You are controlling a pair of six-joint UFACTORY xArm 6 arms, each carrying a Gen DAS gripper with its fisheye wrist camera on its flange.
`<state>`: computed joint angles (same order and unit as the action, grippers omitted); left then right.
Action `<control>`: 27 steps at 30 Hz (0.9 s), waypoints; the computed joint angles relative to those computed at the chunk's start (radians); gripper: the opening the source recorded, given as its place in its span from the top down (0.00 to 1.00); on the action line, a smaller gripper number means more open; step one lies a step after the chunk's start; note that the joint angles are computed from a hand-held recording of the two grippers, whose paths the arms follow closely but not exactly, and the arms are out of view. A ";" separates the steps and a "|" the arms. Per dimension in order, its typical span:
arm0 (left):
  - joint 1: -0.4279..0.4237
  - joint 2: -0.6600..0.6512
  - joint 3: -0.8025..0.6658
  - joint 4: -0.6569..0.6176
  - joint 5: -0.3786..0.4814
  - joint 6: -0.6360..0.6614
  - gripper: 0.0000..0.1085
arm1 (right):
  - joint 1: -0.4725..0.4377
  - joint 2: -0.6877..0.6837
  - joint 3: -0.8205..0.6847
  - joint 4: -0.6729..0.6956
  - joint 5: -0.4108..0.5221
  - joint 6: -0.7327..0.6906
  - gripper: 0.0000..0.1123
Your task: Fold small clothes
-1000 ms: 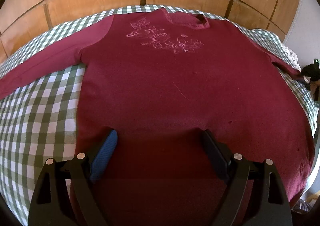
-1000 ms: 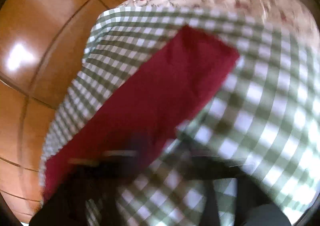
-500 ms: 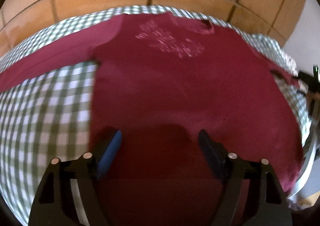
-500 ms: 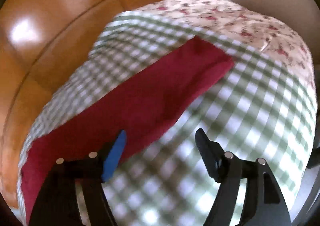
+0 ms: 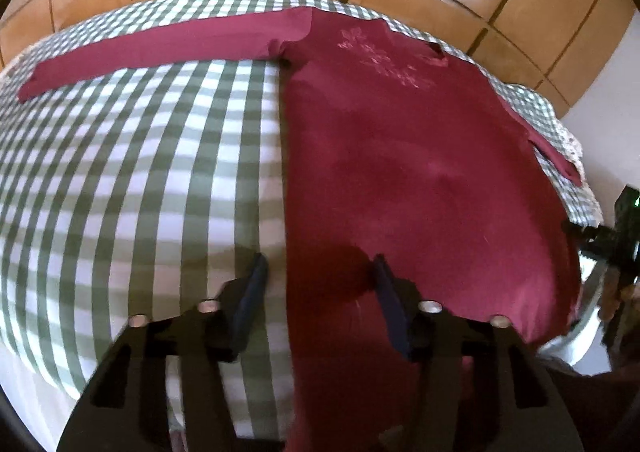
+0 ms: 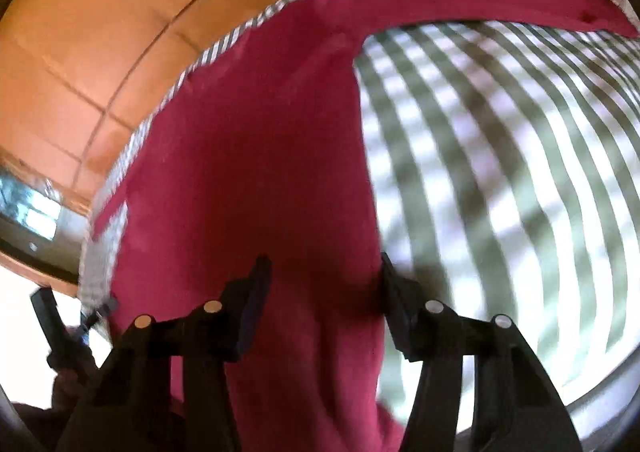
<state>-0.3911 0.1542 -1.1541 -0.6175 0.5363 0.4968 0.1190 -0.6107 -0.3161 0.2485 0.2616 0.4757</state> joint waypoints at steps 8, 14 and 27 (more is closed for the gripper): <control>0.030 -0.051 0.046 -0.086 0.060 0.115 0.96 | 0.044 -0.132 0.003 -0.262 0.220 0.185 0.93; 0.045 -0.076 0.078 -0.027 0.077 0.085 0.97 | 0.041 -0.149 0.020 -0.305 0.343 0.157 0.92; -0.059 0.130 -0.206 0.178 -0.133 -0.111 0.47 | -0.222 -0.214 0.066 -0.071 0.110 0.093 0.45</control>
<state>-0.4504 0.2838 -1.3603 -0.4399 0.4037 0.3854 -0.1028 -0.8246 -0.2504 0.1774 0.3716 0.5691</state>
